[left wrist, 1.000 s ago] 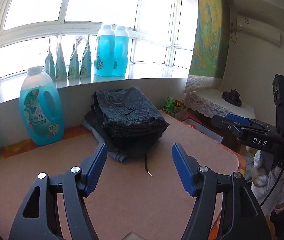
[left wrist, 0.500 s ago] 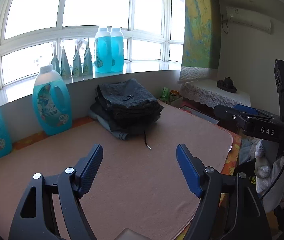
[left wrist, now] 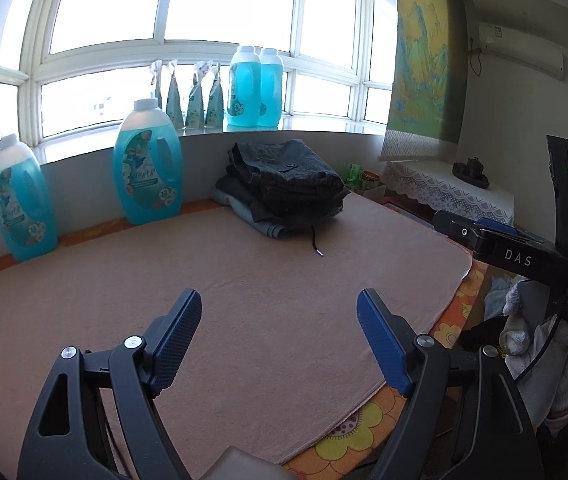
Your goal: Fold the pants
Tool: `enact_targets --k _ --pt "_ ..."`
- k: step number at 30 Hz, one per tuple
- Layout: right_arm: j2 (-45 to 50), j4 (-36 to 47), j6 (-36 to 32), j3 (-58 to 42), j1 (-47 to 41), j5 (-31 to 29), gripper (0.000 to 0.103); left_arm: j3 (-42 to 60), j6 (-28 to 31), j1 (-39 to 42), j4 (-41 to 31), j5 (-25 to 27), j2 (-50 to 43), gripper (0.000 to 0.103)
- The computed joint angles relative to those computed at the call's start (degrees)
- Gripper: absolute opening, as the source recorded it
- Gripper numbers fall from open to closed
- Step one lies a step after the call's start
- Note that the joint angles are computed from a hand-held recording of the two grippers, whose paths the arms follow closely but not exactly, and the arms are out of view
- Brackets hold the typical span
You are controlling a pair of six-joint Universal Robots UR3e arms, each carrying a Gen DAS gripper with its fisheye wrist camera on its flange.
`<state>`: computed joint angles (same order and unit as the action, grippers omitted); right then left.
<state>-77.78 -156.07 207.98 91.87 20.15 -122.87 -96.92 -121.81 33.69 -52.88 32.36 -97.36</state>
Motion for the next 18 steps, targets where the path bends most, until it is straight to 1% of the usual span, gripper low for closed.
enact_targets --k 4,7,11,14,18 --pt "0.5 0.9 1.4 0.4 0.8 -0.5 0.103 -3.8 -1.0 1.8 3.4 1.7 1.0 0.08" --pt "1.3 1.4 1.9 0.3 1.9 -2.9 0.103 -4.9 -0.3 3.1 3.7 2.3 1.5 0.08" --pt "2.0 1.8 2.2 -0.1 2.0 -2.4 0.103 -4.0 -4.0 3.9 5.8 3.1 0.5 0.08" --pt "3.1 2.3 1.8 -1.6 2.4 -3.3 0.103 -4.1 -6.4 4.2 8.9 3.5 0.2 0.081" --pt "3.7 2.1 1.4 -2.6 2.7 -3.5 0.103 -3.5 -7.2 4.7 9.3 3.2 -0.4 0.081"
